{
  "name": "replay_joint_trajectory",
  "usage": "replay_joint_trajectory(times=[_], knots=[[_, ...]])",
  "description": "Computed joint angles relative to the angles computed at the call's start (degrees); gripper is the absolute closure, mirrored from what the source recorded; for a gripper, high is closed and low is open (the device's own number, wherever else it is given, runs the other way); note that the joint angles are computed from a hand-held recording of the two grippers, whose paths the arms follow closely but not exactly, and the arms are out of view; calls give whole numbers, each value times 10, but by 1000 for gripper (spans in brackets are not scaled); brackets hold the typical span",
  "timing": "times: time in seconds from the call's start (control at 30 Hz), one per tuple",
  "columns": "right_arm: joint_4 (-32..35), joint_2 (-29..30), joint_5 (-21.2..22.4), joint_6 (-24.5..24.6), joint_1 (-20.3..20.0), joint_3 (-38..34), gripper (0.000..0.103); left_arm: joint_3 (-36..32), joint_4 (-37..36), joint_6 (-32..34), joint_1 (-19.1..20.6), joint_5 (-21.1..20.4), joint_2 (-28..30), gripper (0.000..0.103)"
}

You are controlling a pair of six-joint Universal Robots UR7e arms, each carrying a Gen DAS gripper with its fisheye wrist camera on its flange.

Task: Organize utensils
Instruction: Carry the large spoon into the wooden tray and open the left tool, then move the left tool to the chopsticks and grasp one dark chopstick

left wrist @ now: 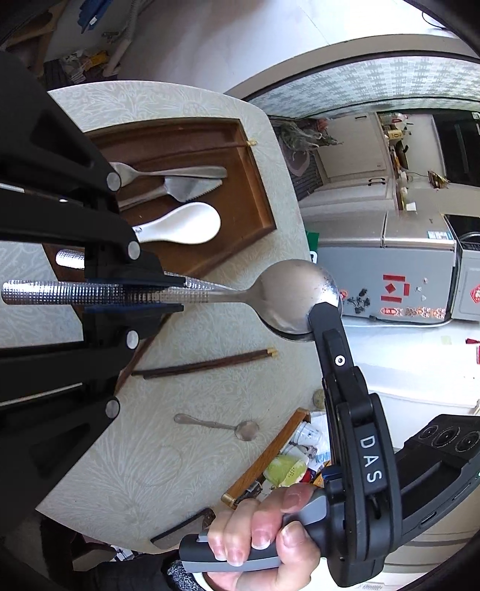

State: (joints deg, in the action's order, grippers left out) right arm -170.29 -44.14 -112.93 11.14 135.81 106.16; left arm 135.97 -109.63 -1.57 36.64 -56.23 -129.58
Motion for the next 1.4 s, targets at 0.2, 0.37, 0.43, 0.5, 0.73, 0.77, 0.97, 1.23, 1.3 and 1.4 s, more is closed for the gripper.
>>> replay_joint_trajectory(times=[0.2, 0.37, 0.43, 0.5, 0.73, 0.77, 0.97, 1.23, 1.3, 1.4], knots=[[0, 40, 27, -6, -29, -23, 100, 1, -46, 54, 72, -8, 19, 94], [1, 67, 37, -6, -54, -38, 101, 7, -85, 83, 107, -9, 45, 94], [2, 75, 47, -9, -65, -43, 101, 9, -96, 90, 114, -3, 54, 94], [9, 85, 44, -12, -70, -50, 100, 11, -107, 94, 123, -1, 64, 94], [10, 102, 48, -10, -80, -57, 91, 14, -132, 105, 144, 5, 83, 92], [9, 101, 46, -12, -79, -55, 85, 14, -131, 104, 143, 8, 81, 91], [-26, 60, 21, -19, -61, -13, 37, 17, -118, 86, 112, 2, 36, 41], [-37, -57, -85, -6, -39, 101, 23, 44, 68, -54, -43, -45, -62, 30], [-48, -78, -87, 6, -44, 134, 23, 58, 132, -111, -101, -50, -89, 30], [-73, -99, -89, 16, -48, 178, 23, 83, 235, -227, -188, -47, -122, 30]])
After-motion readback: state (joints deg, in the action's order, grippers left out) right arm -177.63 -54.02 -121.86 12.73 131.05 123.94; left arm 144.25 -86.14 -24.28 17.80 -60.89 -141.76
